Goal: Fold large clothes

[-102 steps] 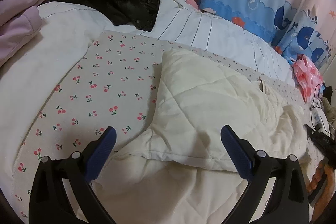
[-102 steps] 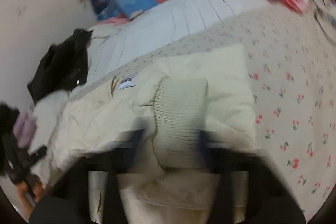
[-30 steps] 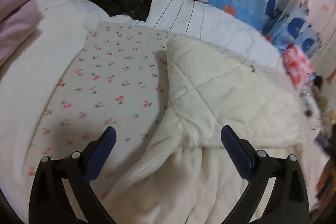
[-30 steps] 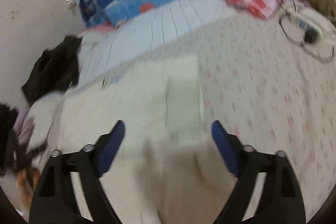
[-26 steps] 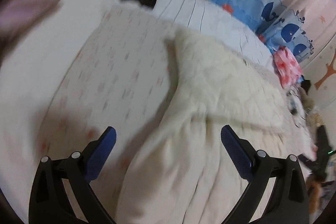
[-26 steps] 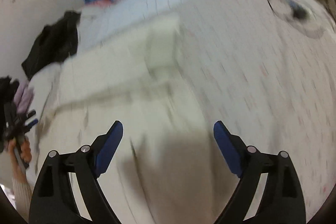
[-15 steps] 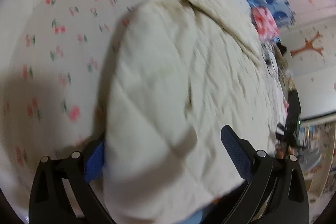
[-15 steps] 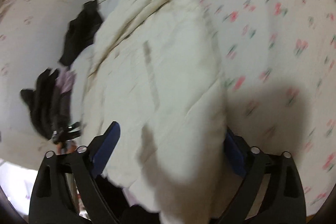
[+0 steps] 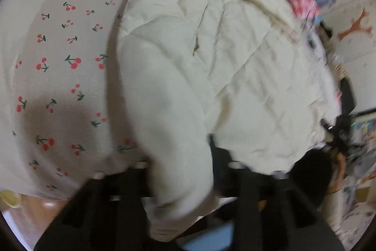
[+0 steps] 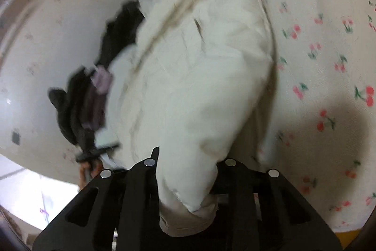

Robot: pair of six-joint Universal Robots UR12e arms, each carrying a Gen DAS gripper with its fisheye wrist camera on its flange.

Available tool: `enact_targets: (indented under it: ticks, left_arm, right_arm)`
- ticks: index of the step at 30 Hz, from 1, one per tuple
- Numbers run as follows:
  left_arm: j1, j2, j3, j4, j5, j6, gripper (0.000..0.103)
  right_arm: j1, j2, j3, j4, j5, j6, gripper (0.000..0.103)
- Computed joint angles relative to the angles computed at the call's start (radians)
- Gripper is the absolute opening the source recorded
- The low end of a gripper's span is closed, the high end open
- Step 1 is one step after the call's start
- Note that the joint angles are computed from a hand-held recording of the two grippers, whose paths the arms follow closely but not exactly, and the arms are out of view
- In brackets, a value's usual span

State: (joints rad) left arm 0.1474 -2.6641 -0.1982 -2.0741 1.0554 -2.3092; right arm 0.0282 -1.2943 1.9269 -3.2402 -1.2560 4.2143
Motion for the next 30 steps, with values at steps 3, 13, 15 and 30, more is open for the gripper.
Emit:
enact_targets:
  ticks: [3, 13, 15, 30]
  left_arm:
    - [0.016, 0.014, -0.002, -0.016, -0.101, -0.012, 0.013]
    - [0.088, 0.072, 0.05, -0.301, -0.297, 0.251, 0.013]
    - [0.111, 0.114, -0.017, -0.336, -0.291, 0.322, 0.013]
    - [0.121, 0.309, -0.469, 0.512, -0.173, 0.019, 0.073]
  right_arm:
    - [0.009, 0.015, -0.026, -0.139, -0.048, 0.023, 0.016]
    - [0.05, -0.104, -0.024, -0.164, -0.069, -0.094, 0.015]
    - [0.063, -0.168, 0.031, -0.108, -0.066, -0.133, 0.015]
    - [0.06, -0.236, -0.021, 0.408, -0.333, -0.3, 0.084]
